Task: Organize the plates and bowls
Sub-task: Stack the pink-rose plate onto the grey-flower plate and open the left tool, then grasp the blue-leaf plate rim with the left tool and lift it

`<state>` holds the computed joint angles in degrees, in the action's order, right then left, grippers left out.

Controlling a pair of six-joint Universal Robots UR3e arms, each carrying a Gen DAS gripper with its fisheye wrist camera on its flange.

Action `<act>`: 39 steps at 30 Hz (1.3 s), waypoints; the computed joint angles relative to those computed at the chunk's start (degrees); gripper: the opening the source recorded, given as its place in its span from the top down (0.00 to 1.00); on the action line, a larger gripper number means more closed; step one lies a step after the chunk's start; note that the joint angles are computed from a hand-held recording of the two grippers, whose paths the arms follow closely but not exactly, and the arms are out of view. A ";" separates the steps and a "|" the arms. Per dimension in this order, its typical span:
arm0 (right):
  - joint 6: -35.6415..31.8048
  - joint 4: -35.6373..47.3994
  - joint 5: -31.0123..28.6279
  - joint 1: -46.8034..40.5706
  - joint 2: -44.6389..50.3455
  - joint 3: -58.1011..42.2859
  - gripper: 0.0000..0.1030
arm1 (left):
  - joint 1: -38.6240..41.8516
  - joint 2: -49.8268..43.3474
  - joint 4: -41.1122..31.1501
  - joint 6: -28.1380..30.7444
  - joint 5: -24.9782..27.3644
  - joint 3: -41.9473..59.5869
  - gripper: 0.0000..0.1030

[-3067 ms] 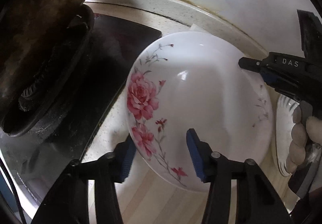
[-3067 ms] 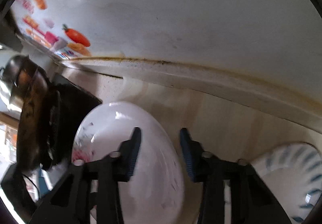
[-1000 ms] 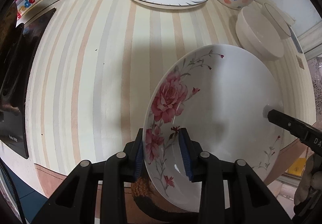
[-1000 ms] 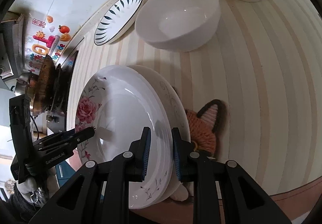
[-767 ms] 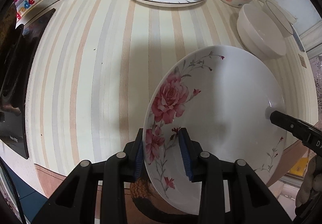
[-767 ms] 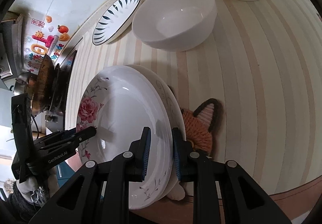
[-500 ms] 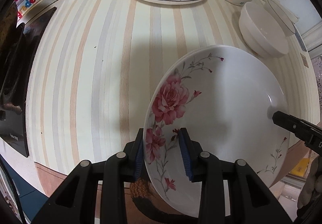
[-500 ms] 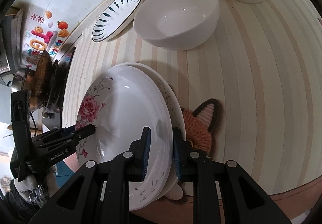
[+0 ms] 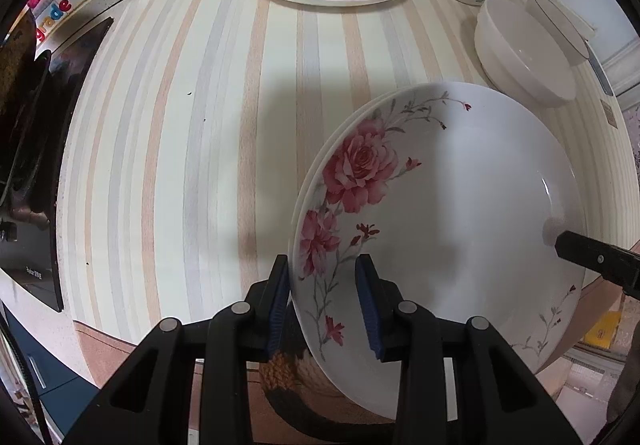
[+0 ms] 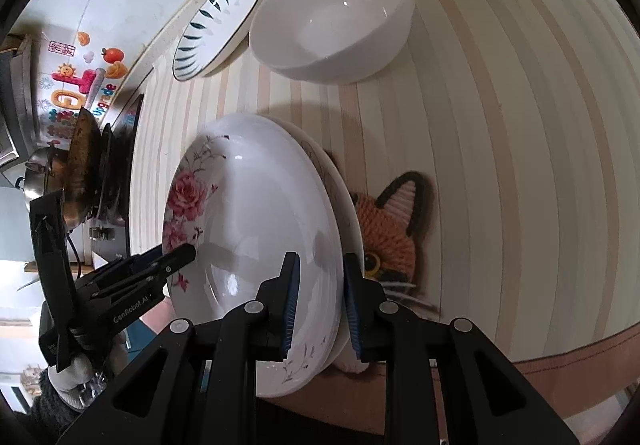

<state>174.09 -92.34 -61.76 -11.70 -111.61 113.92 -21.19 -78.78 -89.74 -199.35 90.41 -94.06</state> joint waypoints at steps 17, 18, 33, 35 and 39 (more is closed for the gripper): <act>-0.10 14.40 3.35 -5.25 2.51 -15.53 0.76 | 17.51 4.50 -11.16 12.48 -6.97 12.63 0.68; 1.54 12.97 4.38 -4.42 4.32 -17.59 0.75 | 19.76 2.13 -11.23 14.09 -7.92 15.80 0.64; 32.03 -2.53 -8.44 17.69 64.79 -79.49 0.53 | 27.16 -45.32 -6.92 22.91 -9.18 55.14 0.61; 32.59 1.18 -10.12 18.44 71.04 -87.73 0.55 | 26.60 -49.68 -8.53 23.63 -9.00 60.01 0.61; 33.18 2.30 -12.92 19.12 76.79 -94.41 0.75 | 26.16 -52.10 -5.38 26.13 -10.72 60.16 0.63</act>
